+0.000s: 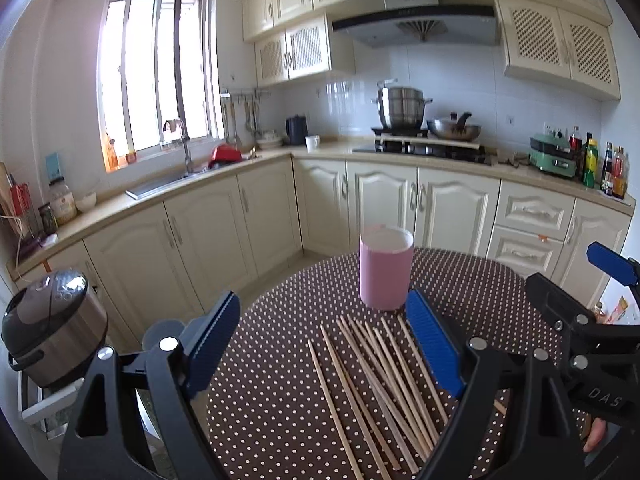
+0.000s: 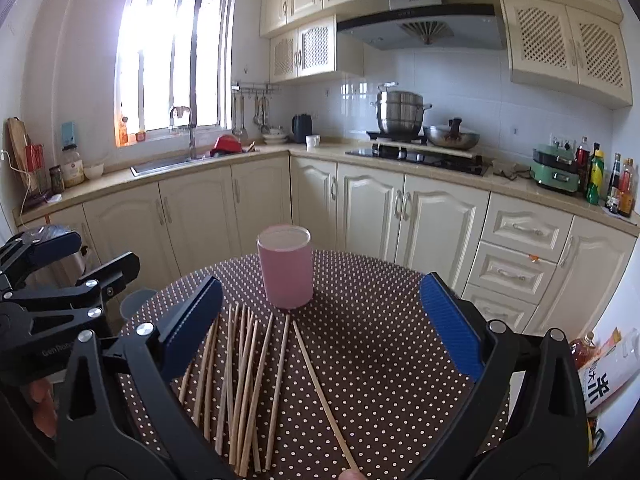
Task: Organize utensils
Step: 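Lower the left tool onto one chopstick and close it while the right tool grasps another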
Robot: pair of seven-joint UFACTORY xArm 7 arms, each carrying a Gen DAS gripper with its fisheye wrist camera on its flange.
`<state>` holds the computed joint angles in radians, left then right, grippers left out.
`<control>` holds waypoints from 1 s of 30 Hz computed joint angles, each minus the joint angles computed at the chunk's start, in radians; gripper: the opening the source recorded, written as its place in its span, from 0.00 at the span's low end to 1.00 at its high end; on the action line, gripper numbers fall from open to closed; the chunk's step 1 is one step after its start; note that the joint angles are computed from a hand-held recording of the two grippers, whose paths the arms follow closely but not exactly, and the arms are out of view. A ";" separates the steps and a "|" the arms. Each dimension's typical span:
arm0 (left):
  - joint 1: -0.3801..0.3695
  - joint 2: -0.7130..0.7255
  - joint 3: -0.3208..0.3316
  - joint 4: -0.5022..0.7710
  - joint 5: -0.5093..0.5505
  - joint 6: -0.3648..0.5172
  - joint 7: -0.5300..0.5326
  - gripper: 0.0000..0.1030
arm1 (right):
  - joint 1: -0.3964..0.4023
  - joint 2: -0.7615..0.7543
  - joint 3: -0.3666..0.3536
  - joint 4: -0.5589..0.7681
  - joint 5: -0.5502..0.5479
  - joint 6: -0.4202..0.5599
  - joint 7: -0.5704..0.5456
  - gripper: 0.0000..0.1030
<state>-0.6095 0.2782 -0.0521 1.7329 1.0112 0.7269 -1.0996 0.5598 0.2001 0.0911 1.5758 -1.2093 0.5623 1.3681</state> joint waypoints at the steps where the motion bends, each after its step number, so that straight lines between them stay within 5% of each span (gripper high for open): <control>1: 0.013 0.015 -0.003 0.008 -0.033 0.000 0.022 0.81 | -0.009 0.012 0.002 0.006 0.033 -0.001 -0.026 0.94; 7: 0.082 0.097 0.006 0.047 -0.287 0.031 0.156 0.81 | -0.037 0.090 -0.008 0.046 0.252 0.011 -0.215 0.94; 18: 0.127 0.292 0.028 0.205 -0.555 0.134 0.358 0.81 | -0.053 0.278 -0.026 0.194 0.616 0.089 -0.612 0.86; 22: 0.119 0.379 0.043 0.324 -0.615 0.206 0.429 0.71 | -0.063 0.343 -0.024 0.274 0.730 0.115 -0.742 0.84; 26: 0.116 0.471 0.049 0.468 -0.679 0.294 0.495 0.60 | -0.084 0.442 0.007 0.423 0.870 0.191 -0.916 0.65; 28: 0.122 0.510 0.048 0.532 -0.715 0.328 0.525 0.51 | -0.082 0.509 0.011 0.532 0.918 0.260 -0.999 0.48; 30: 0.120 0.539 0.058 0.577 -0.729 0.338 0.541 0.49 | -0.075 0.578 0.007 0.652 0.961 0.334 -1.063 0.43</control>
<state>-0.4891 0.8173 0.0063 2.3101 0.2817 1.0653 -0.5581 0.4852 0.7776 0.0985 2.2277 -0.2487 0.8962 0.3046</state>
